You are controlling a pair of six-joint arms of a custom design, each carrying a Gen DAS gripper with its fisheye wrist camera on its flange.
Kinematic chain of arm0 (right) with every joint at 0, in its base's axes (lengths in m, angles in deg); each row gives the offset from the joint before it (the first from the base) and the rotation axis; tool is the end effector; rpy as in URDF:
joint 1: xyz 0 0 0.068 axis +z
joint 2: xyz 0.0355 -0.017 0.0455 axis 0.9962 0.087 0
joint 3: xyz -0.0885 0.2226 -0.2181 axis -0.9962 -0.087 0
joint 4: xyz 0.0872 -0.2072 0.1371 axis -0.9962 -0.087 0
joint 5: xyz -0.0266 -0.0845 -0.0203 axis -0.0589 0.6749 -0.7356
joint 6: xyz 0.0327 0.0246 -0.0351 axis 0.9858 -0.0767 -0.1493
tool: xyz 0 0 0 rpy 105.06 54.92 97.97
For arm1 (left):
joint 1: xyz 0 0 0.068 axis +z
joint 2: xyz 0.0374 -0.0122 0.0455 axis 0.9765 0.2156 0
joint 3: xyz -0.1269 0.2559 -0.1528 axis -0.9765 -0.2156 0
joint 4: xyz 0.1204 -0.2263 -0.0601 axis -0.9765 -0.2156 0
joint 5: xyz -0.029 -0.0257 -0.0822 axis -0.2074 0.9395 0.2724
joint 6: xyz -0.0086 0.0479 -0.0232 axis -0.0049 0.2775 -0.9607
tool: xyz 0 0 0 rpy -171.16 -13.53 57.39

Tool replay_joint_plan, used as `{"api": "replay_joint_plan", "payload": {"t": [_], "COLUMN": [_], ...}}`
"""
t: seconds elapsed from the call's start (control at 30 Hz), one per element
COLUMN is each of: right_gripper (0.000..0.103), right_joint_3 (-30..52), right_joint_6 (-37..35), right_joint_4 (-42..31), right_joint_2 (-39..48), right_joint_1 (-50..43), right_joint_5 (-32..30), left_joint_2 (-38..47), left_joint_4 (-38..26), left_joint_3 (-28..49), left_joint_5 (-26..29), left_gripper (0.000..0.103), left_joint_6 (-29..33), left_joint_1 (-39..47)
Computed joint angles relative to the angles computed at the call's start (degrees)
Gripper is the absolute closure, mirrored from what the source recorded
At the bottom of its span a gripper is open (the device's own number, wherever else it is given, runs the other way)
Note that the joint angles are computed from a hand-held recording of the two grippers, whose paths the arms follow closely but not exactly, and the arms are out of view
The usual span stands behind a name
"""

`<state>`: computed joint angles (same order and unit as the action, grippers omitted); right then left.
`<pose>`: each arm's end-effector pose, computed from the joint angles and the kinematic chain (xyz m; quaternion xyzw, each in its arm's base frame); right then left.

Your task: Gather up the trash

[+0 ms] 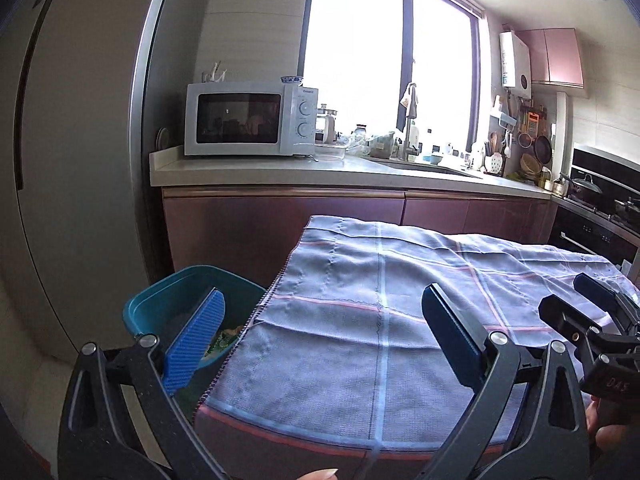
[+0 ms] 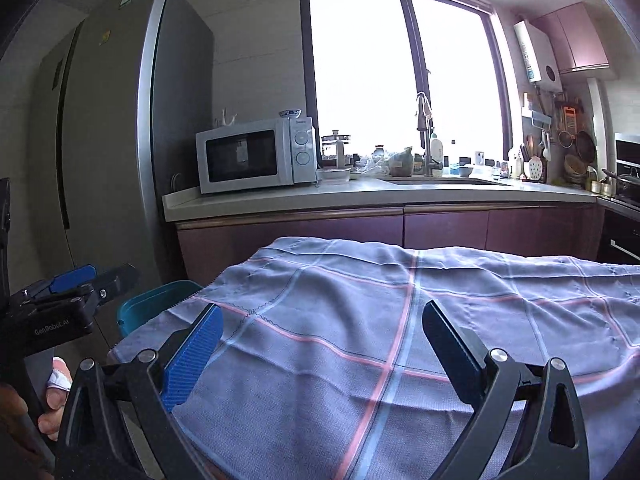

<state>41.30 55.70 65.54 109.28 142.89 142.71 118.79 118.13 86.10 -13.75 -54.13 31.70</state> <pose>0.1124 0.1183 0.1923 0.1382 0.7925 -0.0451 0.5923 0.2138 -0.2053 0.2086 0.1662 0.7993 -0.1605 0.5547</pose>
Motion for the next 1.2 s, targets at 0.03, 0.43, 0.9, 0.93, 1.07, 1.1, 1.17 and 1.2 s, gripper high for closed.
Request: {"api": "replay_joint_plan", "payload": {"t": [0.03,0.43,0.9,0.93,1.07,1.1,1.17,1.2], "right_gripper": [0.007,0.007,0.007,0.007,0.007,0.007,0.007,0.007], "right_joint_3": [0.2,3.1,5.1,5.3,5.4,5.5,5.6,5.8], "right_joint_6": [1.7,24.3,36.4,36.9,38.7,39.2,39.7,40.6], "right_joint_4": [-2.2,-23.9,-35.3,-35.7,-36.9,-37.5,-38.0,-38.7], "right_joint_2": [-0.4,-0.2,2.9,3.1,3.4,3.5,3.6,3.9], "right_joint_1": [0.8,8.1,12.9,13.0,13.3,13.4,13.3,13.4], "right_joint_5": [0.5,5.7,7.3,7.1,6.9,6.8,6.7,6.9], "left_joint_2": [-0.3,-1.9,-2.9,-2.9,-2.7,-2.6,-2.5,-2.6], "left_joint_4": [0.2,0.5,-1.5,-1.4,-1.1,-1.2,-0.9,-1.1], "left_joint_3": [-0.4,-3.2,-2.7,-2.8,-3.0,-2.9,-3.1,-2.9], "left_joint_5": [-0.8,-5.7,-6.2,-6.3,-6.6,-6.7,-6.8,-6.7], "left_gripper": [0.006,0.006,0.006,0.006,0.006,0.006,0.006,0.006], "left_joint_6": [0.0,-0.4,-1.0,-1.0,-1.2,-1.3,-1.3,-1.2], "left_joint_1": [-0.9,-5.7,-6.1,-6.1,-6.3,-6.5,-6.6,-6.5]}}
